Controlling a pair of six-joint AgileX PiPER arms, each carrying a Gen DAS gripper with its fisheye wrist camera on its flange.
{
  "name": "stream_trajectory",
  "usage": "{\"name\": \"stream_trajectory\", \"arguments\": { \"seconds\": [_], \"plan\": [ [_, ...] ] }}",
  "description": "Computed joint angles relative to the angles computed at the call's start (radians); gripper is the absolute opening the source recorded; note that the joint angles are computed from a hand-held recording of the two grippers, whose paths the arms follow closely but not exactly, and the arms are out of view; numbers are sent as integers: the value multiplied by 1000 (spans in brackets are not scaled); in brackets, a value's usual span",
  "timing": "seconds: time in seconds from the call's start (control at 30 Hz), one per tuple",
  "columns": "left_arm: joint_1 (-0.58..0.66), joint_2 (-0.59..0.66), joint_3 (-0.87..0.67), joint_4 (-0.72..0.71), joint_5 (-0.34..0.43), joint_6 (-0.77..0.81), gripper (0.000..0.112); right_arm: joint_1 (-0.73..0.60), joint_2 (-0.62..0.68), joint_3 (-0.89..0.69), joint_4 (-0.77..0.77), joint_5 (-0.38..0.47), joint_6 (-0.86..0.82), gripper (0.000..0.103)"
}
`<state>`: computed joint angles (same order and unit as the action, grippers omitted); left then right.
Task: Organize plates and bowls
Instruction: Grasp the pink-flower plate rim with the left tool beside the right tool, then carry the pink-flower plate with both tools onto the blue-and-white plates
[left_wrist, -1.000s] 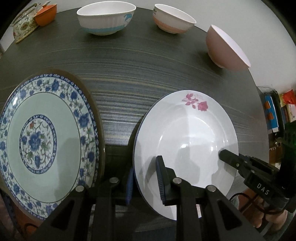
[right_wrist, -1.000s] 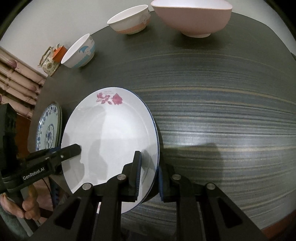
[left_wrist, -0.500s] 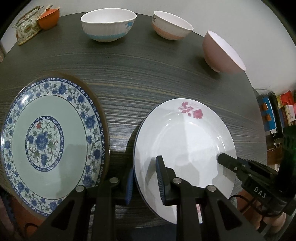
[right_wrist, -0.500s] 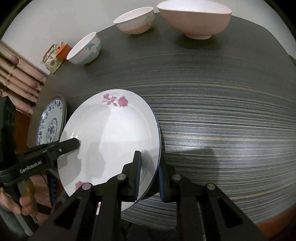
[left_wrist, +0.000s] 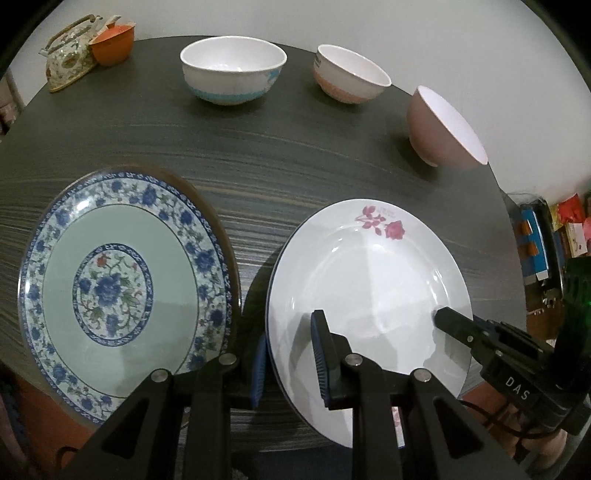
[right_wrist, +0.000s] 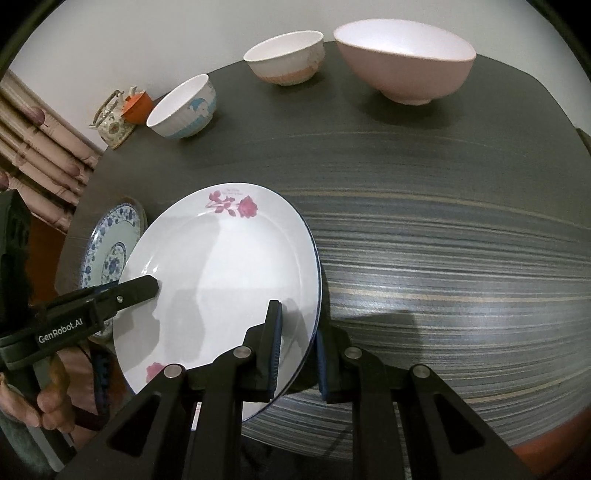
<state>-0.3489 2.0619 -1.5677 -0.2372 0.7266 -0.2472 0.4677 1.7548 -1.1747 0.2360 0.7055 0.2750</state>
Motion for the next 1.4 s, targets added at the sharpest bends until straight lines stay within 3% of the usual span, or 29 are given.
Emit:
{"name": "stream_trajectory", "arguments": {
  "seconds": [0.4, 0.73, 1.4],
  "plan": [
    [116, -126, 177, -49, -76, 77, 21, 39, 25, -110, -51, 40, 26, 16],
    [223, -221, 281, -53, -96, 89, 21, 99, 95, -249, -54, 79, 12, 16],
    [466, -322, 433, -91, -104, 149, 21, 234, 379, -686, -31, 228, -9, 16]
  ]
}}
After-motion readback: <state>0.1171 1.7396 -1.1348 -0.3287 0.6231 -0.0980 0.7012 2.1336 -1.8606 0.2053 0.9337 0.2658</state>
